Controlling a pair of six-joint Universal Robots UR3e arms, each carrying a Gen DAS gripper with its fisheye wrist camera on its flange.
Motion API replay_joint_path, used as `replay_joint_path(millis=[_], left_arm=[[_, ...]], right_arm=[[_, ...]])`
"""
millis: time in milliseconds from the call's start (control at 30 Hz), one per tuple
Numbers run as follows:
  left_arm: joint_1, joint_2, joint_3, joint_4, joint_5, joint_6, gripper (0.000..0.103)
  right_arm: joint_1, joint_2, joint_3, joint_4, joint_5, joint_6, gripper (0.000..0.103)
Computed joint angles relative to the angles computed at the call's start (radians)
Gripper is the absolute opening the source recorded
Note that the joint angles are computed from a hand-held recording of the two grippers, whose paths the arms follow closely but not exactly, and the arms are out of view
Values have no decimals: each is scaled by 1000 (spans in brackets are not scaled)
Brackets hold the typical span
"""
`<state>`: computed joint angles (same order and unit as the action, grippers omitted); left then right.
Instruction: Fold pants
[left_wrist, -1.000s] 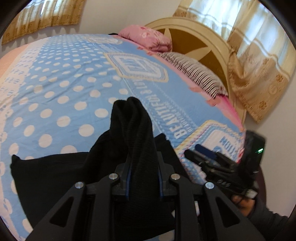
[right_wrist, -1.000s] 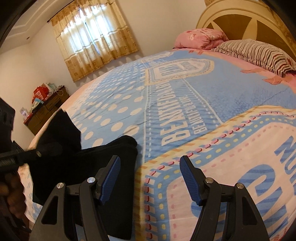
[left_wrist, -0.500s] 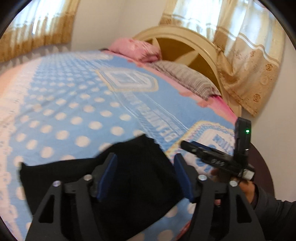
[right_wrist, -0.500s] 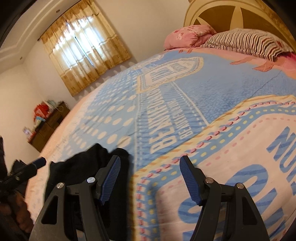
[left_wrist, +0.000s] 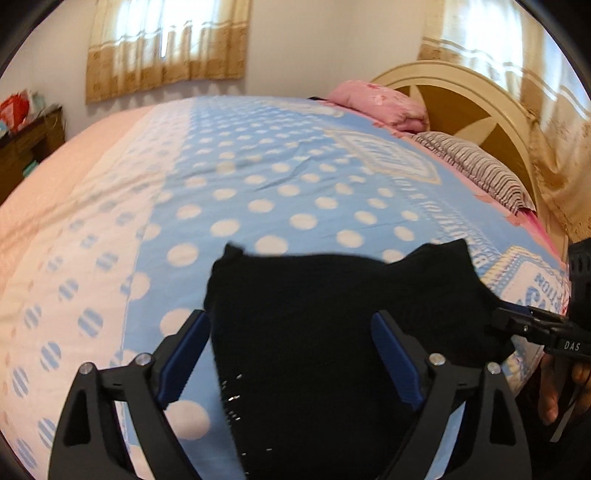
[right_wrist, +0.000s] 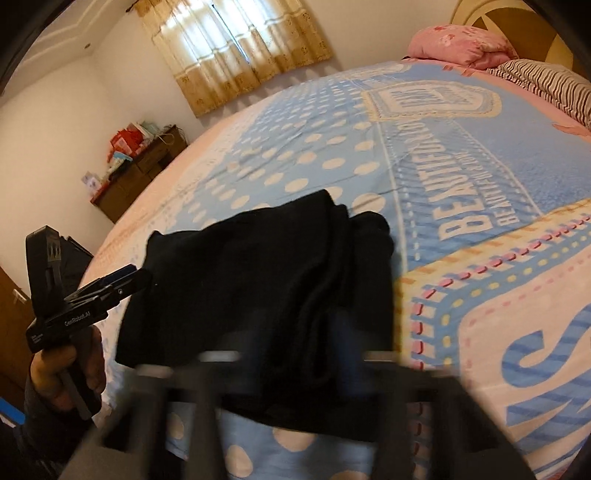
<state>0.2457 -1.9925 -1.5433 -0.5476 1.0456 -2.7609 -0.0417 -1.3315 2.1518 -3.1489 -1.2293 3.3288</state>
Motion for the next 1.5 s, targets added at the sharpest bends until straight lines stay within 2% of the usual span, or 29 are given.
replay_joint_path(millis=[100, 233, 400, 467, 533, 633, 667, 733, 833, 867, 967, 1033, 1133, 1200, 1300, 1400, 1500], left_arm=[[9, -4, -12, -6, -4, 0, 91], [6, 1, -36, 24, -6, 14, 96], [-11, -37, -35, 35, 22, 14, 97], [-17, -43, -39, 35, 35, 19, 98], [-9, -36, -47, 31, 24, 13, 98], [1, -19, -44, 56, 17, -3, 98], [5, -18, -39, 73, 15, -11, 98], [3, -40, 20, 66, 21, -27, 99], [-28, -112, 137, 63, 70, -40, 100], [-45, -144, 180, 62, 103, -40, 100], [-81, -248, 320, -2, 163, -49, 101], [-91, -305, 391, -42, 191, -61, 103], [-76, -336, 426, -81, 157, -98, 103], [-71, -329, 411, -75, 145, -108, 103], [-55, -262, 311, -16, 131, -101, 103], [-18, -182, 202, 37, 87, -106, 103], [2, -120, 115, 76, 62, -94, 103]], right_arm=[[-38, -61, 53, -32, 51, -3, 15], [-54, -139, 105, -36, 7, -5, 15], [-111, -63, 102, 23, 45, -27, 16], [-110, -67, 102, 15, 39, -39, 19], [-94, -82, 95, 22, -9, -35, 37], [-44, -114, 93, -48, -139, -13, 41], [-35, -119, 82, -76, -145, -22, 42], [-19, -106, 23, -67, -115, -45, 51], [-10, -9, -94, -40, 6, -101, 53], [5, 36, -144, -14, 11, -115, 53], [66, 167, -290, 129, -112, -105, 53], [46, 169, -240, 67, -90, -108, 53], [42, 135, -194, 63, -90, -132, 53], [33, 103, -141, 20, -85, -126, 53], [31, 38, -61, -39, -91, -95, 53], [38, -38, 25, -86, -91, -111, 53], [65, -78, 63, -66, -125, -136, 53]])
